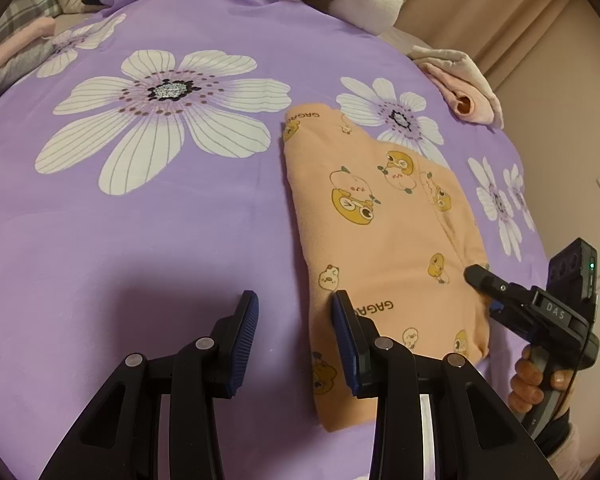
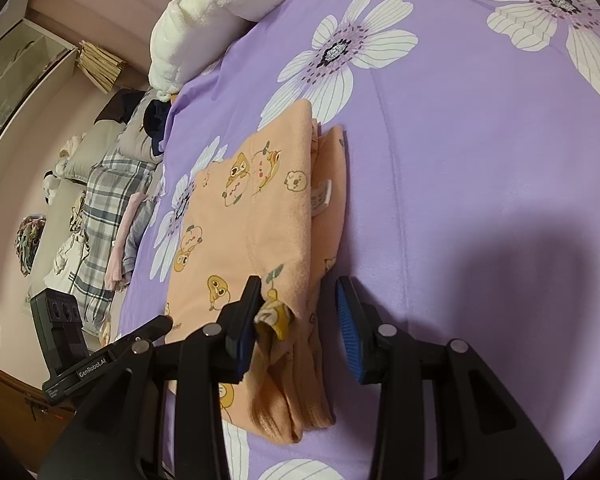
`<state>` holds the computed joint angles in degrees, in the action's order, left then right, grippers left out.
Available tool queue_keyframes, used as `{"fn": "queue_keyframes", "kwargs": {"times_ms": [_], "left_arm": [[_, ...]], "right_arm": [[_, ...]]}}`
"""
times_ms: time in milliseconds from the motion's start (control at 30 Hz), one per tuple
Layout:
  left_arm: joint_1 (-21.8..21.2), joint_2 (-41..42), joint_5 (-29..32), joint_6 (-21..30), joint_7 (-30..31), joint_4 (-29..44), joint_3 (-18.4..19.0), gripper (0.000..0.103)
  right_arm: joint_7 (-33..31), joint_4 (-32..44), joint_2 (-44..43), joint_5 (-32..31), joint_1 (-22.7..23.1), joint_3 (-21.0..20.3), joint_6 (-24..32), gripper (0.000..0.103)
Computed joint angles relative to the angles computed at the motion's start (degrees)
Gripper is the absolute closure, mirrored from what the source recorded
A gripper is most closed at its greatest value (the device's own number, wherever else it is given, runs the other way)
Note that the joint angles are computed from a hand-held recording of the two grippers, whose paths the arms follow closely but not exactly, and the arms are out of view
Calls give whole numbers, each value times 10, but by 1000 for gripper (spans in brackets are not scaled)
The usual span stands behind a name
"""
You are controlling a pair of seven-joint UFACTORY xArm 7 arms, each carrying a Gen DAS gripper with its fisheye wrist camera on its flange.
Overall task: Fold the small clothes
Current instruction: 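Open the right gripper and release the folded peach shirt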
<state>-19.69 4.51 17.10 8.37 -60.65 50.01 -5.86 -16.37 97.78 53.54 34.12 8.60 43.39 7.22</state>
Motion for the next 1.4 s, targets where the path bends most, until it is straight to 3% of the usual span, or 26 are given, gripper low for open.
{"fn": "queue_keyframes", "kwargs": {"times_ms": [433,600,667,733,867,967,1200,1333,1400], "left_arm": [[7,-35,93,60,-82,-11,-11,68],[15,-49,129,65,-104,-18,-24,67],[18,-48,131,62,-103,-15,-28,67],[18,-43,126,54,-99,-10,-29,68],[14,-27,82,18,-59,0,-30,68],[1,-5,112,23,-83,33,-21,68],[-16,61,75,13,-38,111,8,68],[-25,98,49,30,4,153,23,68],[-13,120,10,48,49,176,11,68]], "right_arm": [[21,-42,-23,-14,-19,6,-27,64],[60,-74,-56,-36,-16,-21,-49,62],[92,-89,-76,-47,-2,-52,-60,62],[122,-102,-95,-58,13,-84,-69,62],[143,-117,-114,-94,20,-105,-88,63],[138,-95,-109,-140,32,-111,-86,70],[130,21,-36,-202,50,-82,-44,79],[141,127,10,-200,103,-129,15,82],[159,179,34,-187,126,-156,56,83]]}}
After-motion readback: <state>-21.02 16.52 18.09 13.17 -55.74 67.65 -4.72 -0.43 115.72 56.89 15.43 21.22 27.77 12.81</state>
